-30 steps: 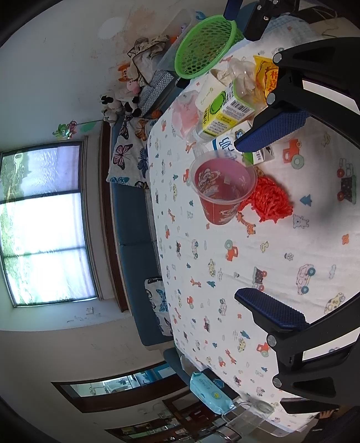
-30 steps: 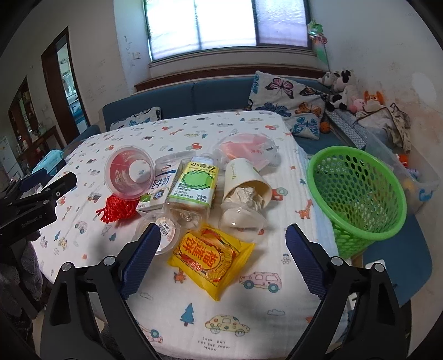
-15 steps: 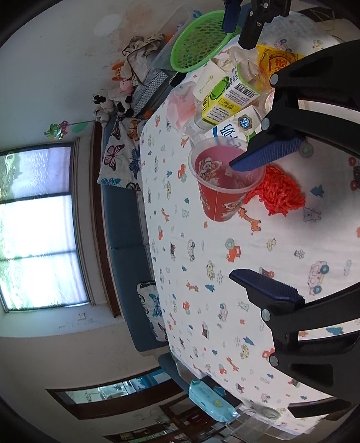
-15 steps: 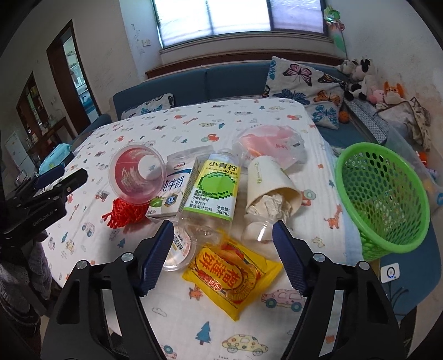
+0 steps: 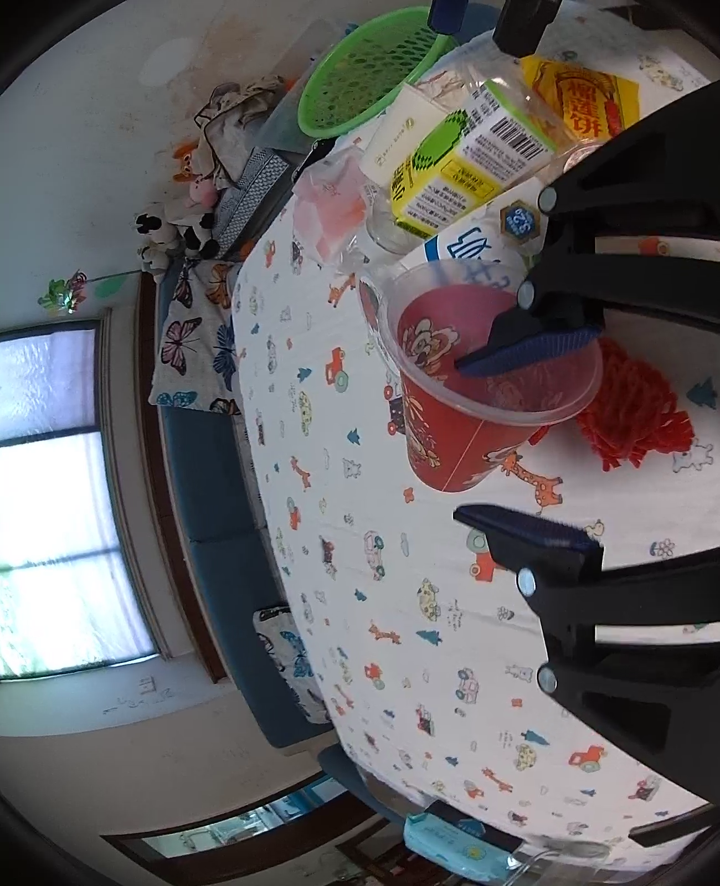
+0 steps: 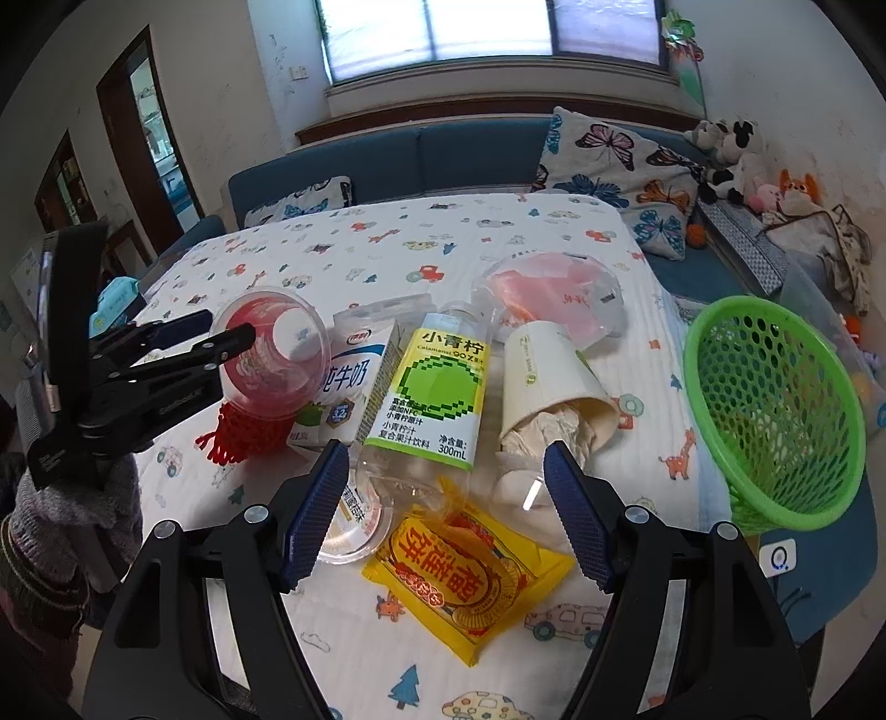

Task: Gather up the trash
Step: 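Grasp the red plastic cup with the left tool while the right tool approaches the juice bottle, then grasp the yellow-green juice bottle with the right tool and lift it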

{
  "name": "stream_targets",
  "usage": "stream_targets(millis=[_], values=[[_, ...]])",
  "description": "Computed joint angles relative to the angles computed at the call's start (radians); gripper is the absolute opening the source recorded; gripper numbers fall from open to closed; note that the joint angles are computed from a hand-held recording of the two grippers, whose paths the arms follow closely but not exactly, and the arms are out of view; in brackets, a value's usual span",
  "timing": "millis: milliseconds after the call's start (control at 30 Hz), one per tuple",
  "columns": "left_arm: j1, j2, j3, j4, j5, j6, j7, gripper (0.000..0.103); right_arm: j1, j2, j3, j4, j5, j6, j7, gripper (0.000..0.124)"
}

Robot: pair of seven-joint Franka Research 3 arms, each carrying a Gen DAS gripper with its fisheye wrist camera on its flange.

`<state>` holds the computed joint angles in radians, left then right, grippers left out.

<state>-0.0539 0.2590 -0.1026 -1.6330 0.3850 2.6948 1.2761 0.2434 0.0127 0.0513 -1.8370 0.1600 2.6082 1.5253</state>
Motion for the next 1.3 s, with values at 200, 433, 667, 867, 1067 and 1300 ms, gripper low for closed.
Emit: stream_targets(millis=[200, 433, 667, 867, 1067, 1300], values=[[0.008, 0.025, 0.0, 0.016, -0.03, 0.007, 0.021, 0.01, -0.002, 0.057, 0.0, 0.092, 0.065, -0.079, -0.045, 0.069], [0.006, -0.02, 0.022, -0.053, 0.028, 0.081, -0.035, 0.005, -0.011, 0.202, -0.006, 0.321, 0.124, -0.286, -0.037, 0.058], [0.038, -0.064, 0.009, -0.101, -0.007, 0.146, -0.02, 0.005, -0.024, 0.342, -0.015, 0.543, 0.129, -0.462, 0.042, 0.056], [0.058, -0.096, -0.001, -0.135, -0.05, 0.187, 0.013, 0.005, -0.015, 0.425, -0.024, 0.673, 0.082, -0.564, 0.104, 0.057], [0.068, -0.111, -0.004, -0.155, -0.083, 0.208, 0.038, 0.005, -0.012, 0.489, -0.026, 0.764, 0.06, -0.628, 0.143, 0.057], [0.069, -0.12, -0.004, -0.164, -0.1, 0.21, 0.056, 0.005, -0.008, 0.512, -0.026, 0.785, 0.045, -0.634, 0.149, 0.056]])
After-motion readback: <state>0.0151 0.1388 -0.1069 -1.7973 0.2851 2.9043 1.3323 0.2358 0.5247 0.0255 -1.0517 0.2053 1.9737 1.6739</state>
